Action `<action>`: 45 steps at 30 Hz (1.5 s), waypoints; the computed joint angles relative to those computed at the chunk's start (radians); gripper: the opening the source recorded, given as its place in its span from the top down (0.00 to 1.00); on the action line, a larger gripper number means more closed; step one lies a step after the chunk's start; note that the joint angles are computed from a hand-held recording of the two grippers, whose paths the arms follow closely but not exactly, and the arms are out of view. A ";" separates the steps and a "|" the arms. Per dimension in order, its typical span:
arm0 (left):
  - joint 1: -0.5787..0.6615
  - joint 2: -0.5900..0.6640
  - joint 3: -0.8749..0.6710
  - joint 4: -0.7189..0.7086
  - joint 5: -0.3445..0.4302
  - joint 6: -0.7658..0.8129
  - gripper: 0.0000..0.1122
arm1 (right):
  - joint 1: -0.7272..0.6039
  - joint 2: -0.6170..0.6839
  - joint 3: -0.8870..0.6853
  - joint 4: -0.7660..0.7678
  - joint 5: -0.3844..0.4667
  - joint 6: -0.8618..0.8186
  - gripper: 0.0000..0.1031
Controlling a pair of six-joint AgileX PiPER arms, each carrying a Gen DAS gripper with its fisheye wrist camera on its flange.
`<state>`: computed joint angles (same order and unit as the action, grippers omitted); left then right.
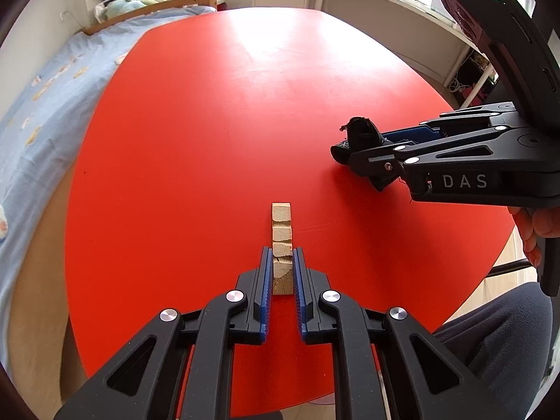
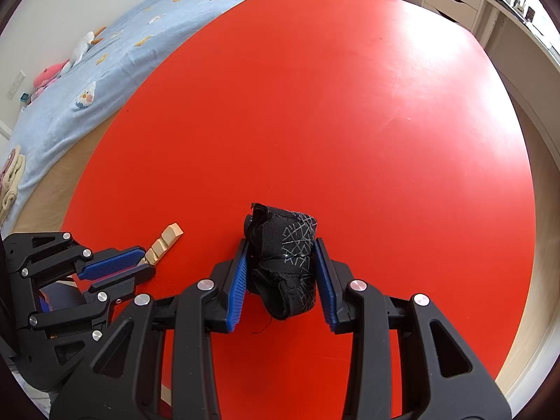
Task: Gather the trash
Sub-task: 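Carry the sock and wooden strip to the wastebasket and open both tools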
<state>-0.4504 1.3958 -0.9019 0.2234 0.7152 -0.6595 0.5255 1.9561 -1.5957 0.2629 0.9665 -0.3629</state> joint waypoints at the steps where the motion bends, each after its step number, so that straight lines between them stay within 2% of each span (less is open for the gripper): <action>1: 0.003 -0.004 0.003 -0.010 -0.003 0.012 0.90 | 0.000 0.000 0.000 -0.002 0.000 0.002 0.65; 9: 0.025 -0.022 -0.006 -0.037 0.007 0.066 0.90 | -0.008 -0.021 0.013 0.004 -0.011 -0.003 0.66; 12: 0.001 -0.046 -0.014 -0.023 0.034 0.051 0.90 | -0.017 -0.053 0.040 0.016 -0.020 -0.013 0.66; 22: -0.082 -0.178 -0.028 0.021 0.124 0.029 0.90 | -0.063 -0.275 0.229 0.083 -0.053 -0.102 0.66; 35: -0.341 -0.324 -0.038 0.152 0.279 -0.155 0.90 | -0.125 -0.663 0.527 0.169 -0.046 -0.223 0.66; 45: -0.530 -0.366 -0.020 0.221 0.344 -0.319 0.90 | -0.188 -0.850 0.673 0.226 0.019 -0.267 0.66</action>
<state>-0.9806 1.0295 -0.9219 0.4440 1.0593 -0.9787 0.3374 1.1056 -0.9226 0.4885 0.9854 -0.6302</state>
